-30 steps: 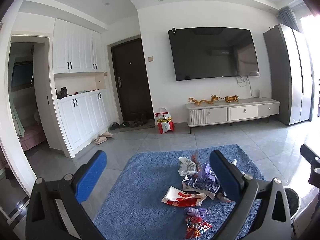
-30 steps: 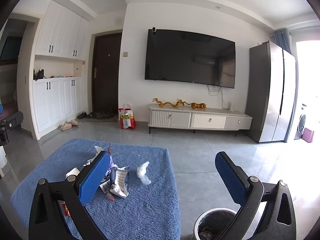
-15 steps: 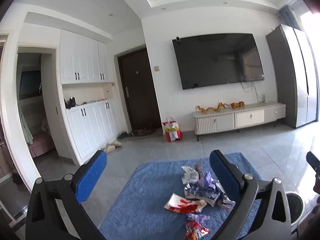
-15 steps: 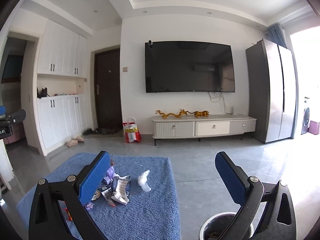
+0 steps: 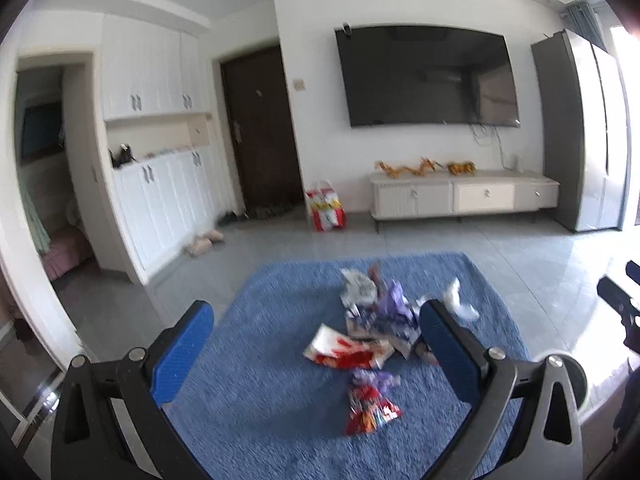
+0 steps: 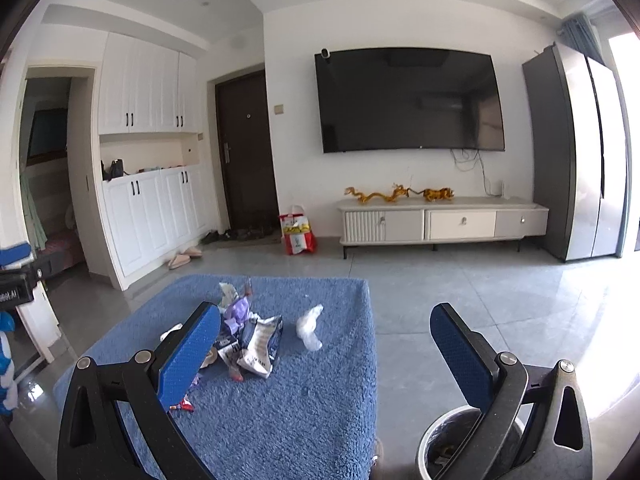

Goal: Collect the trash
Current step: 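Move both tools toward the pile of wrappers on the blue table, then grasp the red snack wrapper with left tool while right tool grasps white printed bag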

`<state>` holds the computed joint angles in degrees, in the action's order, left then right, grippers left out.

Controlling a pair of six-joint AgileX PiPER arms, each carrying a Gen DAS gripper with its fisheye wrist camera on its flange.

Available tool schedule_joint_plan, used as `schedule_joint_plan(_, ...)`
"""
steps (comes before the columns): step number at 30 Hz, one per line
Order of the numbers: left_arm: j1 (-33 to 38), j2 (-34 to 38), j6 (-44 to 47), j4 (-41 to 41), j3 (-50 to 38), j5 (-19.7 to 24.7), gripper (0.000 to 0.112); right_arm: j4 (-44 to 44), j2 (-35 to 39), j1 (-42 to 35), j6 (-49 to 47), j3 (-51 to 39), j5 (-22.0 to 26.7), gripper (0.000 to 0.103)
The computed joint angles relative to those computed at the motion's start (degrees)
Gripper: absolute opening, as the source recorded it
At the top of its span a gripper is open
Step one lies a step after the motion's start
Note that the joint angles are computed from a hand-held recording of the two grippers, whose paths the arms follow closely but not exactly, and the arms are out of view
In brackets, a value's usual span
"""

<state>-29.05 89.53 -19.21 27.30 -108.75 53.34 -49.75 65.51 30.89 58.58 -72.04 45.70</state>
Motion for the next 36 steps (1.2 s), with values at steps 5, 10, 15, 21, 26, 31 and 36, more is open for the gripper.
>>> schedule_joint_plan(5,5.45,-0.04,10.24,-14.68,4.95,-1.65,0.103,4.39,1.86,-2.32,-2.25,0.17,-1.18,0.102)
schedule_joint_plan(10,9.11,0.75,21.56,-27.83,11.54,-3.38,0.102,7.9,5.45,-3.41,-5.65,-2.1,-0.82,0.097)
schedule_joint_plan(15,11.56,4.2,30.49,-37.19,12.64,-2.72,0.101,9.66,10.07,-3.43,-7.38,-4.97,-0.23,0.093)
schedule_joint_plan(21,16.94,9.91,40.38,-49.25,9.98,0.68,0.07,17.26,18.31,-4.52,-13.92,-11.67,1.56,0.083)
schedule_joint_plan(26,19.78,15.48,45.98,-56.66,6.93,4.53,0.044,24.84,25.73,-6.56,-20.12,-18.38,2.9,0.074)
schedule_joint_plan(31,21.13,17.49,50.36,-60.28,7.61,5.16,0.025,32.0,33.54,-8.98,-25.62,-25.66,4.37,0.068)
schedule_joint_plan(36,23.83,19.16,53.97,-65.59,7.9,6.03,0.019,39.82,42.59,-11.25,-31.25,-34.6,6.79,0.064)
